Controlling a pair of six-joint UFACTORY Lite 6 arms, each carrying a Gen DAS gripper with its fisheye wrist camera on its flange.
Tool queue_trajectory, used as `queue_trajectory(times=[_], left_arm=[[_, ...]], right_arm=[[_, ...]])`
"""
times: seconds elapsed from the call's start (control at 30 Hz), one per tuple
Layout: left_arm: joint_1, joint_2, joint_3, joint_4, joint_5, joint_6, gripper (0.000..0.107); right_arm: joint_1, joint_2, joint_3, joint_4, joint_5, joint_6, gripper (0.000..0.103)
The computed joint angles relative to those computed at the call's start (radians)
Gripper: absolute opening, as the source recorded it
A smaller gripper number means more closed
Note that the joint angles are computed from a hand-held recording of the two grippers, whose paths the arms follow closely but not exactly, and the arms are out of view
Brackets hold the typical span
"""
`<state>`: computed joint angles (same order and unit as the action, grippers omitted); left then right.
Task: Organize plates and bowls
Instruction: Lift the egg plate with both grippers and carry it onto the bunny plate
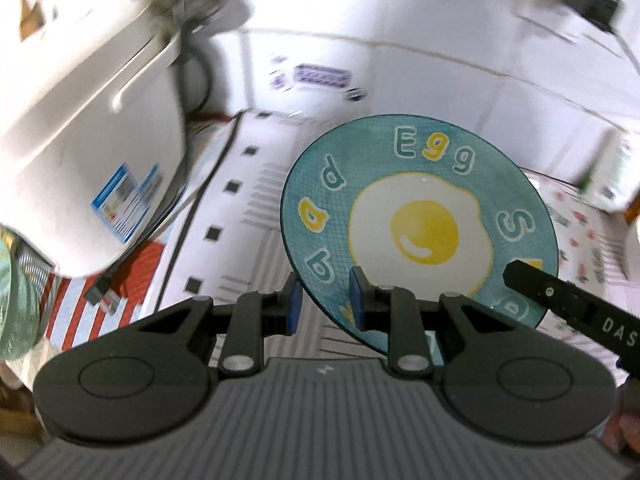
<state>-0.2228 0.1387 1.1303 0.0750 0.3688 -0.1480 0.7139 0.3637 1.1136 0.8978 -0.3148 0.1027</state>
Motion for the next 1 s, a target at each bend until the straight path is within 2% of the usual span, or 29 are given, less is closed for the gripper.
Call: queue_trajectory(times=[0.23, 0.43, 0.53, 0.63, 0.77, 0.9, 1.0], left_arm=[[-0.121, -0.014, 0.015, -0.037, 0.019, 0.018, 0.023], [-0.205, 0.021, 0.055, -0.072, 0.035, 0.032, 0.023], [-0.247, 0.065, 0.089, -0.045, 0.027, 0.008, 0.023], [-0.269, 0.132, 0.138, -0.062, 0.02, 0.03, 0.023], [-0.283, 0.232, 0.225, -0.109, 0.042, 0.083, 0.023], [-0.282, 0.34, 0.349, -0.154, 0.124, 0.119, 0.023], [-0.273, 0.424, 0.463, -0.18, 0.217, 0.132, 0.024]], right_arm=[[0.005, -0.256, -0.242, 0.231, -0.041, -0.187, 0.022], [0.011, -0.42, -0.383, 0.42, -0.082, -0.352, 0.023], [0.011, -0.482, -0.449, 0.452, -0.114, -0.337, 0.022], [-0.006, -0.507, -0.491, 0.457, -0.12, -0.331, 0.023], [-0.048, -0.518, -0.545, 0.383, -0.108, -0.229, 0.023], [-0.072, -0.499, -0.55, 0.408, -0.096, -0.242, 0.023], [-0.091, -0.468, -0.514, 0.506, -0.07, -0.358, 0.023]])
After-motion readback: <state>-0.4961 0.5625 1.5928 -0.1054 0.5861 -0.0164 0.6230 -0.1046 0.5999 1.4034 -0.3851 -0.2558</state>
